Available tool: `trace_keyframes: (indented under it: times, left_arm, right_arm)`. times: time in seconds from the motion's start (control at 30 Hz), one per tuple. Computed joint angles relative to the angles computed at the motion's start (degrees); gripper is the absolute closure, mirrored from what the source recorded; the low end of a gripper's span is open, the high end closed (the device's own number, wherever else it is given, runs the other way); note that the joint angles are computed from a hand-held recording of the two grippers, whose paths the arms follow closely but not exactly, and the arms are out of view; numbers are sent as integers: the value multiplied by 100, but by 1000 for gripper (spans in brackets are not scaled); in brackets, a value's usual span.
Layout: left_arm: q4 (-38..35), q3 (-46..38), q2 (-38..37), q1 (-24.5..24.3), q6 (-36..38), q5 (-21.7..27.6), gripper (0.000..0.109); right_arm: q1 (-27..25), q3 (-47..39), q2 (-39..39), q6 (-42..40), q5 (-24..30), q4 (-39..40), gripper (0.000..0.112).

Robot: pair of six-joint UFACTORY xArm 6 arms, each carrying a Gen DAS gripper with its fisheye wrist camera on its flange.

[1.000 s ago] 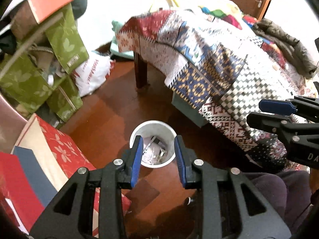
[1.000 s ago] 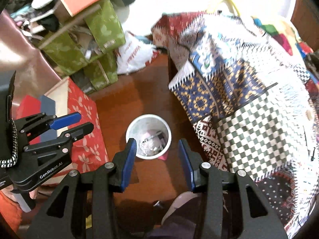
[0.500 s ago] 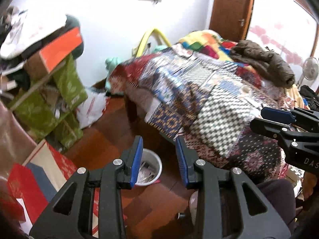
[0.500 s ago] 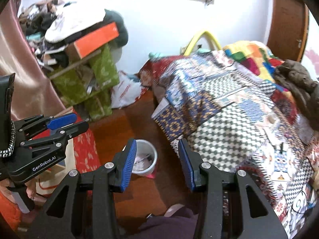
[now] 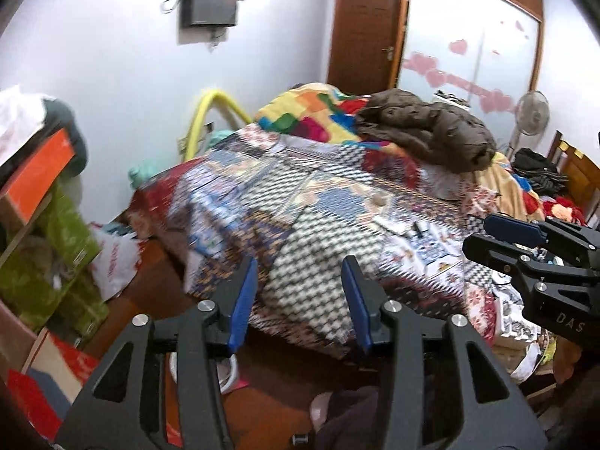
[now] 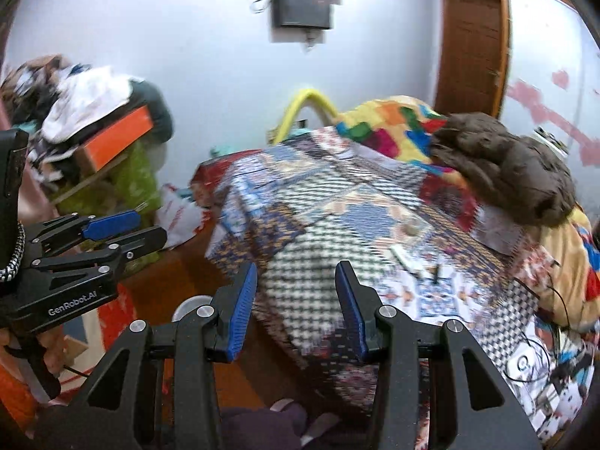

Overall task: Collect trash
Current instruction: 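Move both open tools back up over the bed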

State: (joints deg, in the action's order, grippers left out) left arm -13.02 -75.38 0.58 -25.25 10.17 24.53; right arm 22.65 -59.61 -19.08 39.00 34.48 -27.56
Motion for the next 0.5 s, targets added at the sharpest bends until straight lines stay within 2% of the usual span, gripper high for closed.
trace_keyframes:
  times: [0.13, 0.23, 0.4, 0.5]
  left_arm:
    - [121, -793, 654, -340, -94, 166, 55]
    - [180, -1412, 1184, -515, -114, 345, 54]
    - [171, -2899, 2406, -769, -190, 881, 54]
    - [219, -4127, 3362, -880, -285, 1392, 54]
  right_arm:
    - [-557, 366, -321, -71, -74, 185, 72]
    - [-997, 620, -466, -100, -54, 242, 72]
    - [-1766, 927, -468, -452, -84, 722, 72]
    - [-2193, 1063, -382, -673, -176, 1064, 72]
